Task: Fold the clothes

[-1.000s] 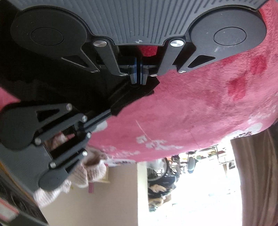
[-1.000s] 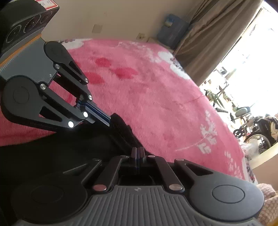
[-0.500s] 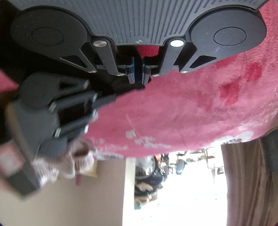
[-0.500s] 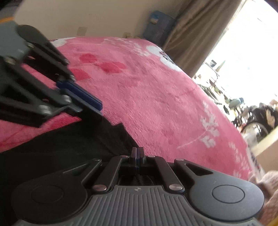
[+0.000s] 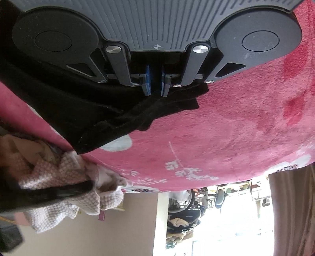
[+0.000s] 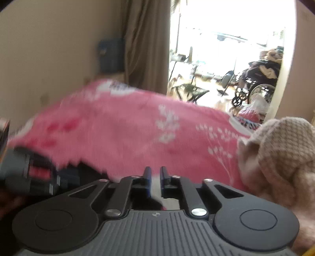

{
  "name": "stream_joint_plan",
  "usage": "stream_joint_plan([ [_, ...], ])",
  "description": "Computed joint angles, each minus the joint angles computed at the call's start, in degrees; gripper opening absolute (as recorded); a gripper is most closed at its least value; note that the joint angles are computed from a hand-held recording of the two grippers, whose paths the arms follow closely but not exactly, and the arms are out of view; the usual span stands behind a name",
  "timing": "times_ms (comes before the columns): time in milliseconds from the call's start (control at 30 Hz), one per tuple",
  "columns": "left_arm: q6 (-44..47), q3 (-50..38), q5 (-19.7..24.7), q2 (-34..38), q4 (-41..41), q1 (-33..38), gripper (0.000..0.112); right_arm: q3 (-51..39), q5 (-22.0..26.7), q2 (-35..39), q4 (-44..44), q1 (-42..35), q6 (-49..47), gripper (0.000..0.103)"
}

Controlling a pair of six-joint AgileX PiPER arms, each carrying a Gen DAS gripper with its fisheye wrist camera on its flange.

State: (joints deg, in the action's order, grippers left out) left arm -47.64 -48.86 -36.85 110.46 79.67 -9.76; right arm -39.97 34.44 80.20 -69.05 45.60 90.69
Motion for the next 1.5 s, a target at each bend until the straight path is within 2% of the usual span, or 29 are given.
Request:
stream_joint_plan([
  [100, 0.1, -0.7, 0.9, 0.6, -1.2, -0.5, 0.012, -0.9, 0.6, 1.6, 6.5, 2.3, -12.6, 0.014],
  [233, 2.4, 0.1, 1.3, 0.2, -2.9, -0.6, 0.012, -5.3, 1.4, 8.6, 8.1, 5.4, -26.8, 0.025],
  [333, 5.2, 0.9, 1.6, -0.1, -4.9, -0.8, 0.013, -8.9, 1.9, 13.6, 8.5, 5.0, -35.6, 0.027],
  [400, 6.0, 1.0, 1.6, 0.0, -5.4, -0.8, 0.013, -11.0, 1.4, 16.3, 12.1, 3.3, -42.6, 0.029],
  [533, 6.4, 0.8, 2.0, 0.3, -6.0, -1.1, 0.013, -13.5, 1.9, 20.1, 15.3, 2.6, -49.1, 0.03],
  [600, 6.9, 0.8, 2.1, 0.3, -6.6, -1.2, 0.014, -13.5, 3.0, 20.4, 13.7, 3.8, -47.1, 0.021],
  [633, 7.1, 0.9, 2.2, 0.3, -6.9, -1.2, 0.014, -13.2, 3.5, 20.3, 12.8, 4.5, -45.4, 0.008],
  [733, 7.6, 0.9, 2.0, 0.4, -7.3, -1.1, 0.014, -11.3, 5.6, 18.9, 8.5, 6.6, -38.2, 0.0],
  [967, 10.2, 1.6, 1.5, 0.4, -9.9, -1.0, 0.014, -7.8, 11.0, 17.0, -0.2, 8.6, -22.9, 0.0],
  [1133, 11.5, 1.2, 2.3, 0.8, -12.5, -1.4, 0.014, -8.2, 12.4, 21.5, -4.8, 8.0, -15.7, 0.0],
  [1333, 15.3, 1.6, 2.8, 1.2, -16.1, -2.2, 0.014, -7.9, 8.6, 25.6, -7.5, 5.3, -4.3, 0.0],
  [1400, 16.1, 1.7, 2.9, 1.4, -16.7, -2.4, 0.014, -6.5, 5.6, 22.9, -7.1, 3.0, 2.3, 0.001],
  [1500, 16.8, 1.9, 3.3, 1.1, -17.3, -2.6, 0.014, -1.4, 2.2, 14.6, -7.1, -0.2, 14.6, 0.006],
])
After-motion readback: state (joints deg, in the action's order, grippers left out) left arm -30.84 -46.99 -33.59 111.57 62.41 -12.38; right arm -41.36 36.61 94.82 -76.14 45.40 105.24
